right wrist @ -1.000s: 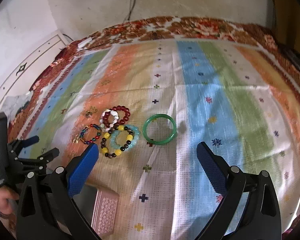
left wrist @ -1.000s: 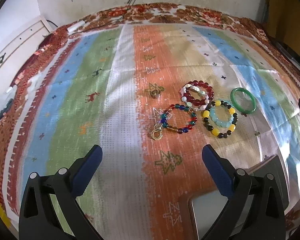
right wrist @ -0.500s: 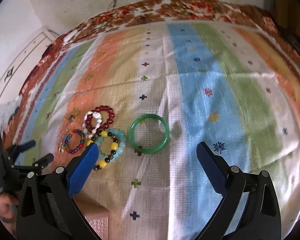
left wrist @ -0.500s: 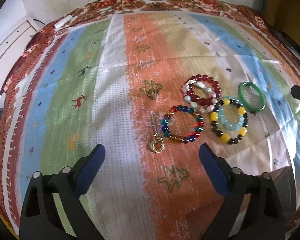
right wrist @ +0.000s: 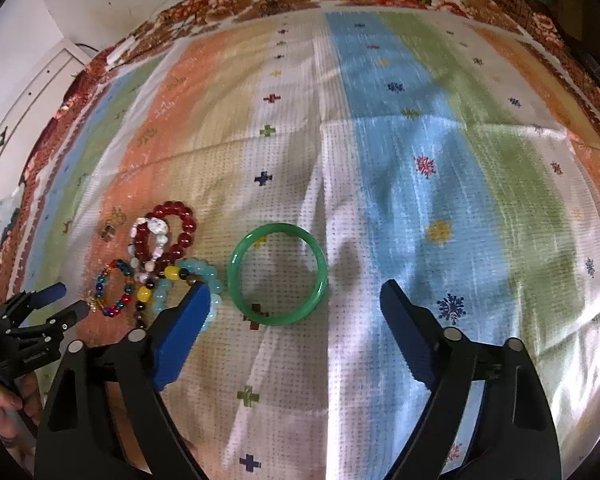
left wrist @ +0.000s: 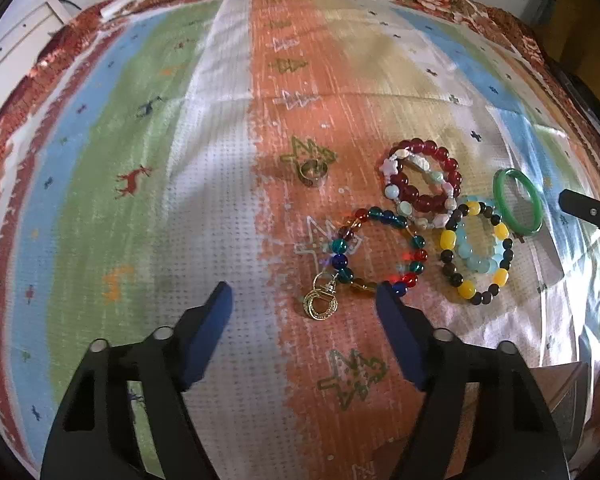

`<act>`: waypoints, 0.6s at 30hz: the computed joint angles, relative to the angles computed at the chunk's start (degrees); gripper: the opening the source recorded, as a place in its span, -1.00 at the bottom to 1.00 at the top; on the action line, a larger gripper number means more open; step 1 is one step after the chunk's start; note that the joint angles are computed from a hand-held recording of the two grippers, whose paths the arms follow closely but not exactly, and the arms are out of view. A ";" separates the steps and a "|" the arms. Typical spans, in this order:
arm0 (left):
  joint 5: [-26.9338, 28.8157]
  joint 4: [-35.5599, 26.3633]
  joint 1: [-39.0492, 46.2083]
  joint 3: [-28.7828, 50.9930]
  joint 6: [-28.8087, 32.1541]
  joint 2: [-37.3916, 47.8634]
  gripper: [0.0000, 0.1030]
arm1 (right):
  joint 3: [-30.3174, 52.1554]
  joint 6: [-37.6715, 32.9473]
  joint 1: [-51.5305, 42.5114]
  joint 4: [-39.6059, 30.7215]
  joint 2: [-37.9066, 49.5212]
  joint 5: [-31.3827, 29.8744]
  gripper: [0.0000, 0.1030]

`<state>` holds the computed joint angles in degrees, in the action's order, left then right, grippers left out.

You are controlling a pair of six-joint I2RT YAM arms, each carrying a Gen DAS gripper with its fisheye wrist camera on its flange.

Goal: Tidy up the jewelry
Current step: 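Grasp the gold earring with the left tool while the right tool grasps the green bangle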

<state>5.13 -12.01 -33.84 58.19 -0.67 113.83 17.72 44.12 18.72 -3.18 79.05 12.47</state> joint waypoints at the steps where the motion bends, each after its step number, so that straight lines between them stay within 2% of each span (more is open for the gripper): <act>1: 0.34 -0.25 0.14 0.32 0.05 0.38 0.32 | 0.23 -0.34 -0.65 0.51 1.04 -0.55 0.58; 7: 1.29 -0.60 0.17 1.14 1.03 1.47 0.21 | 1.64 -2.18 -1.59 2.92 6.67 -1.40 0.33; 9: 0.86 -0.37 -0.08 1.21 1.00 1.65 0.21 | 2.11 -2.62 -2.40 3.71 8.93 -2.13 0.17; 16: -1.12 0.69 -0.97 0.97 1.36 2.36 0.06 | 3.92 -4.29 -4.14 6.05 14.54 -2.41 0.03; 18: -1.52 1.02 -1.30 1.18 1.89 2.72 -0.13 | 4.35 -4.85 -4.94 6.75 16.17 -2.71 -0.06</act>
